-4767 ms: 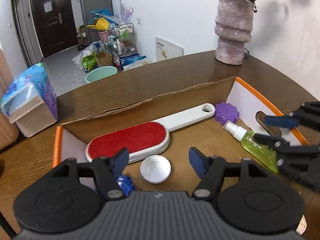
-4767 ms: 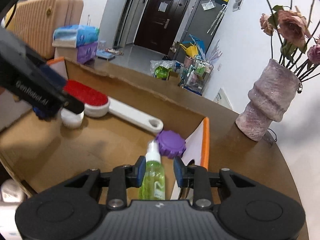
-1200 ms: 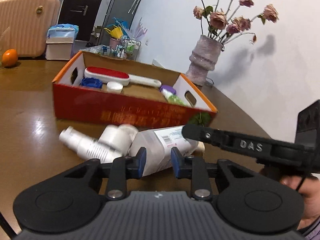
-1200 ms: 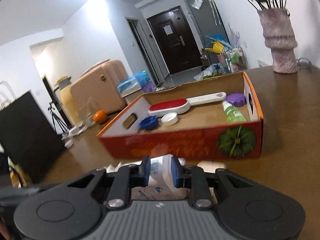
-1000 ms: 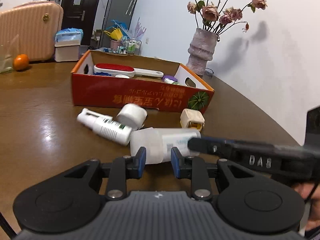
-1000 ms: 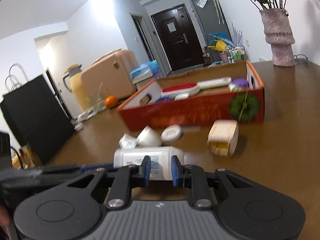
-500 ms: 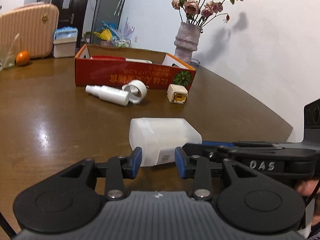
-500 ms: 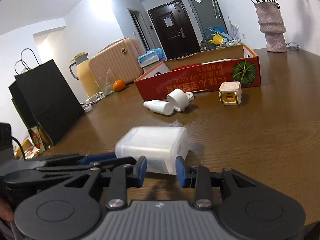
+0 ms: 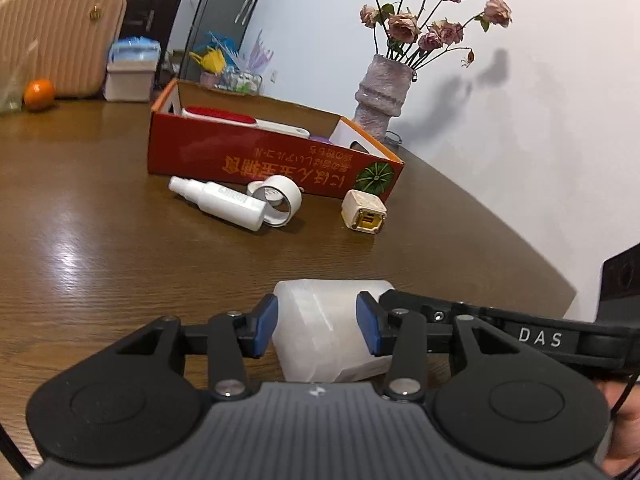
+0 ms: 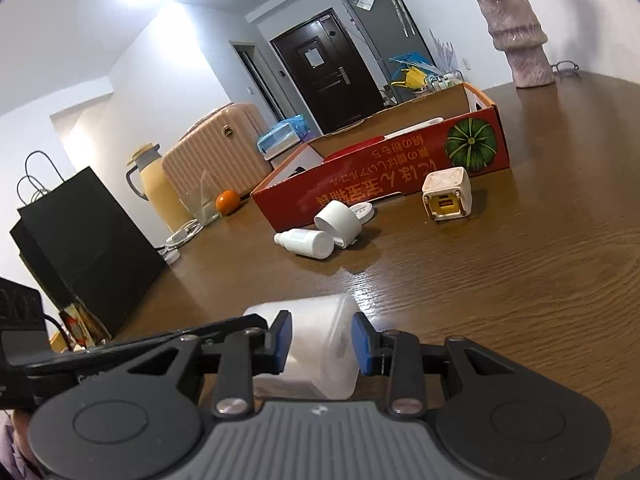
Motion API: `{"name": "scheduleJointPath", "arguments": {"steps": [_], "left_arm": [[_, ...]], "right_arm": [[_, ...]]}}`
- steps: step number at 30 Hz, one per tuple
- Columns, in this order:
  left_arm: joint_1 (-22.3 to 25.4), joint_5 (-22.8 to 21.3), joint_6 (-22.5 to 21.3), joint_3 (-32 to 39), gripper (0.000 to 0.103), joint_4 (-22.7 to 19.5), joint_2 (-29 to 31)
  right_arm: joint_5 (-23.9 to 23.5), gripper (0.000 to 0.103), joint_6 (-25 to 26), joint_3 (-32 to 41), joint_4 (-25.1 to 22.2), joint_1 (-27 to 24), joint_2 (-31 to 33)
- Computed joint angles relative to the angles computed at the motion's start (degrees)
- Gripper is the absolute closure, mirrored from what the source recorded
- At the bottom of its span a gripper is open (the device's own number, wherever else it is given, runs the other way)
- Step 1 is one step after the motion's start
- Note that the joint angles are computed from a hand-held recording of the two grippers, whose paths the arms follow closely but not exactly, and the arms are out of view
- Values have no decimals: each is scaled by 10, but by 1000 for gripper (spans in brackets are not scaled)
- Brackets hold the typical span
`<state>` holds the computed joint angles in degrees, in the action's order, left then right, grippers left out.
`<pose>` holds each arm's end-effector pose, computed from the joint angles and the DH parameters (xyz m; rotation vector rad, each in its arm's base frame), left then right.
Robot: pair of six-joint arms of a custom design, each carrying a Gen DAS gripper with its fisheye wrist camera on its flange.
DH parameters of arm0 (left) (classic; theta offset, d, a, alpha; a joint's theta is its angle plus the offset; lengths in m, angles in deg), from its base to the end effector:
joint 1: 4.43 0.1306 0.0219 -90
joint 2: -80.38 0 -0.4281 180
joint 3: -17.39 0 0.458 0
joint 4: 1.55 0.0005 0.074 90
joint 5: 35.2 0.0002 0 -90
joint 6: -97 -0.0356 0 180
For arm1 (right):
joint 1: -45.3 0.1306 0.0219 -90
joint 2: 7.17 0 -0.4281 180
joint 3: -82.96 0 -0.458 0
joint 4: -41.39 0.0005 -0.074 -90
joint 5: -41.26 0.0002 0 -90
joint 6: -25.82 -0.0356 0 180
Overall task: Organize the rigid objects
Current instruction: 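Lift the white container with both tools and carry it over the box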
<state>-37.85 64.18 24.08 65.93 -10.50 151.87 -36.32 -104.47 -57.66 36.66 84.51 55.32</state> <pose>0.3306 -0.2257 0.3001 0.4113 2.1602 -0.6835 0.2698 0.2096 0.2796 0.1576 2.1002 0.6342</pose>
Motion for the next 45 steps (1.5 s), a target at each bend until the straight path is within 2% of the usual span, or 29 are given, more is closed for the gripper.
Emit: {"name": "scheduleJointPath", "arguments": {"steps": [2, 5, 13, 18, 21, 25, 27, 29, 34, 37, 41, 45], "left_arm": [[4, 13, 6, -2, 60, 5, 2], [-3, -1, 6, -10, 61, 12, -7], [-45, -94, -29, -48, 62, 59, -56], [-51, -96, -46, -57, 63, 94, -77], [-51, -100, -46, -46, 69, 91, -67], [-36, -73, -40, -22, 70, 95, -44], [-32, -67, -63, 1, 70, 115, -22], [-27, -60, -77, 33, 70, 115, 2], [-11, -33, -95, 130, 70, 121, 81], [-7, -39, -101, 195, 70, 113, 141], [13, -14, -77, 307, 70, 48, 233], [33, 2, -45, 408, 70, -22, 320]], "right_arm": [[-26, 69, -9, -1, 10, -10, 5], [-27, 70, -10, 2, 5, -9, 6], [20, 73, -9, -1, 5, 30, -6], [47, 74, -1, -3, 11, 42, -28], [59, 78, 8, -3, 17, 38, -38], [60, 81, 29, 8, 20, 20, -39], [51, 81, 43, 18, 25, 1, -36], [38, 81, 67, 34, 30, -23, -28], [-26, 81, 109, 88, 58, -108, 12], [-85, 81, 102, 133, 62, -168, 63], [-133, 81, 109, 203, 42, -223, 143], [-178, 81, 89, 273, 23, -264, 231]]}}
